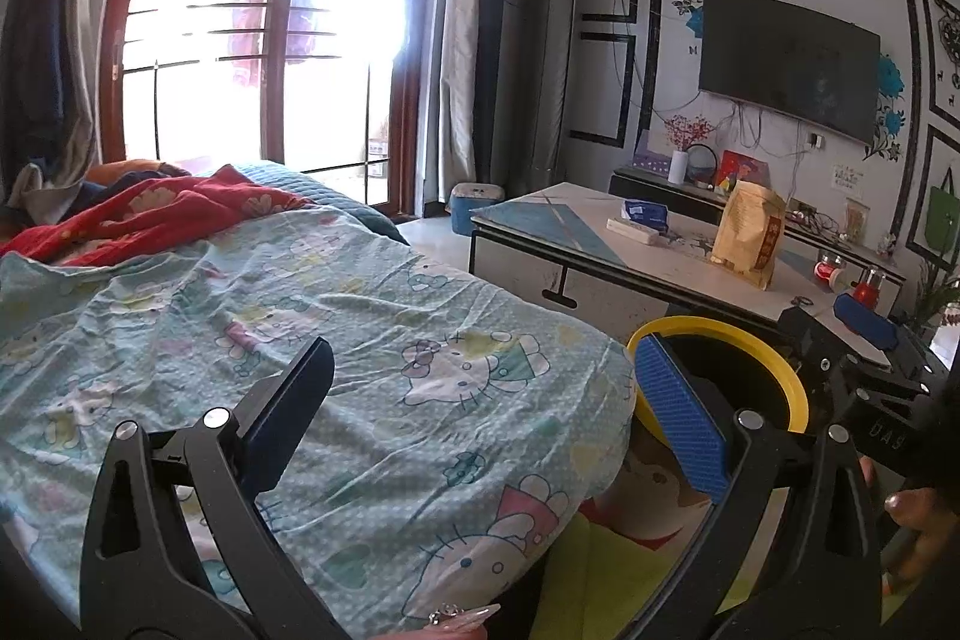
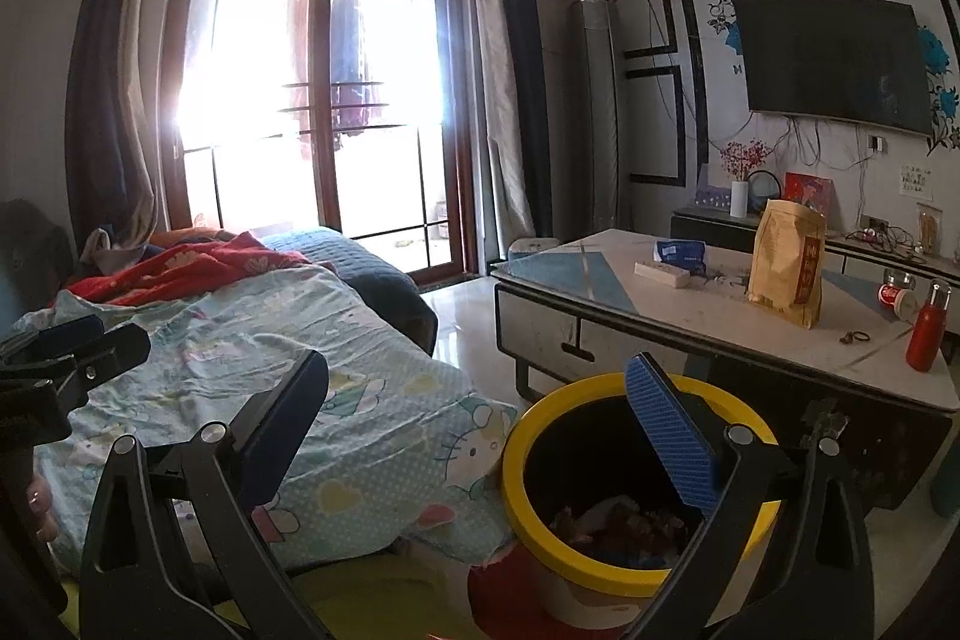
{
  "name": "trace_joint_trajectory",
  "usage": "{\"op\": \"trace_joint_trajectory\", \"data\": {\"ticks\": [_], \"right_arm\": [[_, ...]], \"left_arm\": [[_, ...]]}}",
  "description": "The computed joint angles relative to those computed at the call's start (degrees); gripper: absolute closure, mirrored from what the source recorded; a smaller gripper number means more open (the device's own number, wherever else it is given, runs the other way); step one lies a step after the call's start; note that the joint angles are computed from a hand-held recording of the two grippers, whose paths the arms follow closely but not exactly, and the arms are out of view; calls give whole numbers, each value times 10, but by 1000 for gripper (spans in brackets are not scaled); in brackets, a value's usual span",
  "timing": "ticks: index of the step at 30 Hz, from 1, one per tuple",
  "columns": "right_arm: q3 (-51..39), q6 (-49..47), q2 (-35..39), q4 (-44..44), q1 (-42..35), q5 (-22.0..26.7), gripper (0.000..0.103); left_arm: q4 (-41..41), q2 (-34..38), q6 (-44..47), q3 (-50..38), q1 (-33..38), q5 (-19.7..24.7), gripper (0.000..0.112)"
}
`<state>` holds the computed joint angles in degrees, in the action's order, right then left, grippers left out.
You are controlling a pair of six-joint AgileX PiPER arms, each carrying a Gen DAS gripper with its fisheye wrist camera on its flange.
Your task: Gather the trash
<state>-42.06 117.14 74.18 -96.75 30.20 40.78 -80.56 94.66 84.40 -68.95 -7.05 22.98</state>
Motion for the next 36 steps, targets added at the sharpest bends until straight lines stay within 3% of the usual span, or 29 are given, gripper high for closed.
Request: {"op": "trace_joint_trajectory", "data": {"ticks": [36], "right_arm": [[0,3,1,-2,2,2,6]], "left_arm": [[5,0,0,-1,2,3,20]]}}
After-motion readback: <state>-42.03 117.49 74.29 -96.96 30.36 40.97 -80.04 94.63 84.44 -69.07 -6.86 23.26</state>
